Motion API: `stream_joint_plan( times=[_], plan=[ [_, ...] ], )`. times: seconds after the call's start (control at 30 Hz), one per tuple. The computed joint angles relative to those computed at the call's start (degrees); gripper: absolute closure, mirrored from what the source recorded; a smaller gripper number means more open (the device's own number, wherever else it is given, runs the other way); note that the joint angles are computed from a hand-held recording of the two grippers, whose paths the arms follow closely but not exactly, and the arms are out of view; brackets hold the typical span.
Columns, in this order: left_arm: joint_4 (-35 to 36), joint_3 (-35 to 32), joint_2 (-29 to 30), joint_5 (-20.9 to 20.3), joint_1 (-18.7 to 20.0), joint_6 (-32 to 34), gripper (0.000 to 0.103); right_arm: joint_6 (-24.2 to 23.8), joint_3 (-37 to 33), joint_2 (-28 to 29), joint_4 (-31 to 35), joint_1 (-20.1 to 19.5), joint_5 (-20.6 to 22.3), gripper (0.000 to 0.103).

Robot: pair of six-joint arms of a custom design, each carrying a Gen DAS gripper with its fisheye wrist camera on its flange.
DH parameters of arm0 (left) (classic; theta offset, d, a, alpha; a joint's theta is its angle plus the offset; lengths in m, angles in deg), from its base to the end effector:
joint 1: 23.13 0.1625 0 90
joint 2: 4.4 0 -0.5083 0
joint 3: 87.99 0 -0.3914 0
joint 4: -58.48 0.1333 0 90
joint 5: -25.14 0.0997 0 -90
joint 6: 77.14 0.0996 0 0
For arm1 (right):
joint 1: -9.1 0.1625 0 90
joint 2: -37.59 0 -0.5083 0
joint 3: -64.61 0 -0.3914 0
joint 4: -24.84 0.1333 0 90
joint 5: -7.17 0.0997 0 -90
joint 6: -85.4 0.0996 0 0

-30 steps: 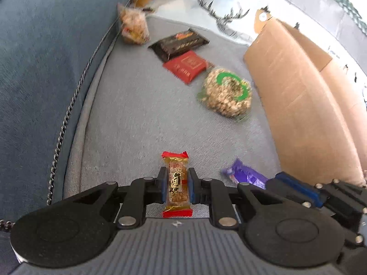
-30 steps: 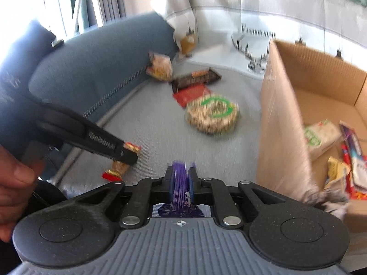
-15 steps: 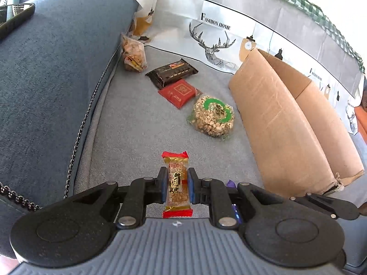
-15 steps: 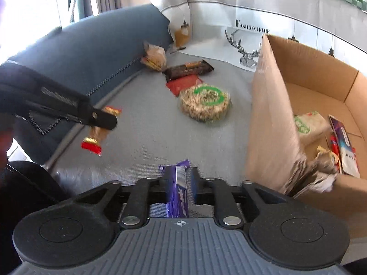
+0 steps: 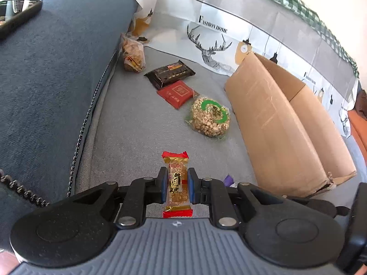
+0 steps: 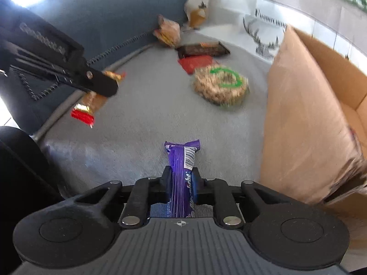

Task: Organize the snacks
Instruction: 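Carry the red-wrapped bar with the left gripper while right carries purple bar to box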

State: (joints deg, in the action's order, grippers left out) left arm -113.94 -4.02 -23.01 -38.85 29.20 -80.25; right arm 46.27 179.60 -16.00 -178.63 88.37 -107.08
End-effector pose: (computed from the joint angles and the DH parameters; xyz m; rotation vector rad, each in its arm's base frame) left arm -0.3283 -0.7149 -0.0874 0.7274 2.6596 -0.6091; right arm -0.0250 -0.6283 0.2508 0.3264 -2.2624 0.8011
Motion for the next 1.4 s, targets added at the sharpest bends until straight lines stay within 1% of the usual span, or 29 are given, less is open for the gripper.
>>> stream_joint_plan(
  times=[0.2, 0.3, 0.33, 0.4, 0.47, 0.5, 0.53, 0.6, 0.67, 0.73, 0.8, 0.9, 0.93, 0.97, 1.0, 1.03, 1.17, 1.23, 1.3, 1.33, 1.4],
  plan=[
    [-5.0, 2.4, -0.8, -1.0, -0.7, 1.4, 0.084, -1.1, 3.5, -3.2, -10.5, 1.7, 4.6, 0.086],
    [-8.3, 3.5, -0.9, -1.5, -1.2, 2.8, 0.084, -3.3, 5.3, -5.5, -16.4, 2.4, 6.7, 0.086],
    [-9.2, 3.9, -1.0, -1.6, -1.3, 3.1, 0.084, -4.5, 6.0, -6.3, -19.0, 2.4, 8.2, 0.086],
    [-10.7, 4.4, -1.1, -1.5, -1.6, 3.6, 0.084, -6.5, 7.7, -8.1, -23.9, 1.3, 12.2, 0.086],
    [-11.8, 4.9, -1.1, -1.4, -1.8, 3.8, 0.084, -6.9, 9.3, -9.7, -27.5, -1.1, 16.0, 0.086],
    [-12.1, 5.0, -1.2, -1.4, -1.9, 3.9, 0.084, -6.4, 9.8, -10.1, -29.2, -2.3, 16.9, 0.086],
    [-12.2, 5.0, -1.4, -1.4, -2.0, 3.6, 0.084, -5.4, 10.1, -10.5, -30.2, -3.3, 16.6, 0.086],
    [-12.0, 5.1, -2.1, -2.1, -2.1, 1.8, 0.084, -1.0, 9.9, -11.8, -30.6, -5.3, 17.2, 0.086],
    [-13.8, 5.9, -2.8, -2.7, -2.7, 0.6, 0.084, 3.0, 9.8, -12.9, -31.4, -6.7, 18.5, 0.086],
    [-15.2, 6.5, -3.0, -3.0, -3.3, 0.5, 0.084, 5.3, 9.7, -13.6, -31.3, -7.7, 19.0, 0.086],
    [-17.4, 7.0, -2.8, -3.3, -4.0, 2.1, 0.084, 6.7, 9.5, -14.0, -30.4, -8.7, 19.6, 0.086],
    [-20.4, 7.3, -1.6, -3.8, -4.4, 6.4, 0.084, 7.1, 9.2, -13.2, -31.0, -9.2, 20.8, 0.086],
    [-20.4, 7.1, -1.1, -3.4, -4.4, 7.5, 0.084, 7.2, 9.2, -13.2, -31.2, -9.5, 21.5, 0.086],
    [-18.8, 6.2, -0.6, -2.2, -4.4, 7.6, 0.084, 7.5, 9.4, -13.2, -31.5, -9.6, 21.9, 0.086],
    [-17.0, 5.2, -0.5, -2.2, -4.2, 6.3, 0.084, 7.8, 9.2, -13.4, -31.4, -9.8, 22.5, 0.086],
    [-16.6, 4.5, -0.4, -2.6, -4.0, 5.0, 0.084, 8.1, 9.3, -13.6, -31.5, -10.2, 23.1, 0.086],
    [-16.7, 3.4, 0.1, -4.1, -3.5, 3.3, 0.084, 9.9, 10.1, -15.1, -32.0, -11.7, 24.6, 0.086],
    [-17.7, 3.5, 0.0, -4.6, -3.6, 2.9, 0.084, 10.6, 9.9, -16.1, -31.5, -12.4, 24.5, 0.086],
    [-18.8, 3.6, 0.1, -4.7, -4.1, 2.9, 0.084, 10.1, 8.8, -16.9, -30.5, -12.5, 22.9, 0.086],
    [-19.0, 3.6, 0.1, -4.5, -4.4, 3.1, 0.084, 9.6, 7.9, -17.5, -29.0, -12.8, 22.6, 0.086],
    [-19.4, 3.7, 0.1, -4.0, -5.1, 3.6, 0.084, 8.2, 5.7, -18.3, -26.3, -13.4, 23.0, 0.086]
  ],
)
